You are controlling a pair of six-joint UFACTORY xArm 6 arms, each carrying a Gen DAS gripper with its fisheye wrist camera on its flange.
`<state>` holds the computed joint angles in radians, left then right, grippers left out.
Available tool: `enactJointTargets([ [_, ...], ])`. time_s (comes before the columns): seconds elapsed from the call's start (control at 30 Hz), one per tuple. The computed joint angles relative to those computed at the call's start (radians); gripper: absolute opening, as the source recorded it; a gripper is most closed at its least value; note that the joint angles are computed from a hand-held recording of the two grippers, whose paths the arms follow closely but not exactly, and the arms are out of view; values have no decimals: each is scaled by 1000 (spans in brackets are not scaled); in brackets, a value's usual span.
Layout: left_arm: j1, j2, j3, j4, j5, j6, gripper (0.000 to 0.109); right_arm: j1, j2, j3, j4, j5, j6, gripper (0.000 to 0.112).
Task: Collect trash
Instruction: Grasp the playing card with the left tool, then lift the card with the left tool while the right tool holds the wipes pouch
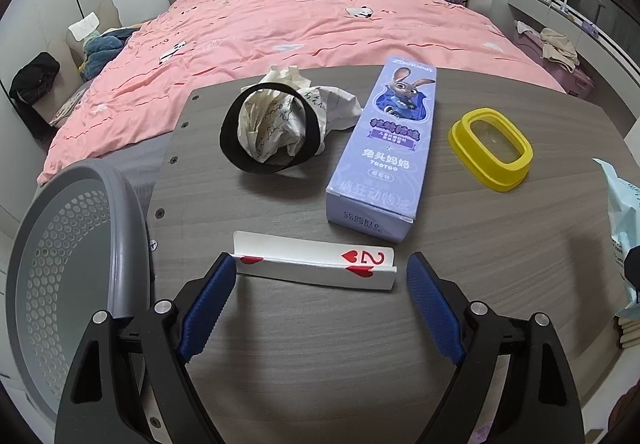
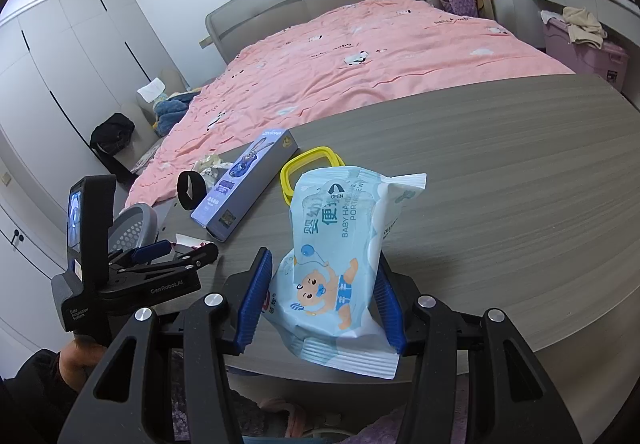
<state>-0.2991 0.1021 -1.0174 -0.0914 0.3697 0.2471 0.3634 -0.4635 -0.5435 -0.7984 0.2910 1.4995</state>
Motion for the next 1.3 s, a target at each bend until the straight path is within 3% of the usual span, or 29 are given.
enactJointTargets([
  [0.3, 5, 22, -15, -52, -18, 49, 82, -1, -7, 7, 5, 0, -6, 49],
  [0.47, 9, 12, -8, -122, 1, 98, 63, 1, -5, 2, 16, 3, -19, 49],
  [0.73, 26, -16, 10, -192, 26, 144, 52, 2, -4, 0, 16, 5, -20, 49],
  [0.83, 35, -30, 17, -210, 35, 158, 43, 1, -2, -1, 18, 4, -25, 49],
  [1.07, 55, -44, 20, -265, 70, 202, 12, 6, -2, -4, 21, 9, -31, 49],
  [1.3, 64, -63, 29, -299, 83, 225, 8, 13, -2, -14, 10, 23, -25, 49],
])
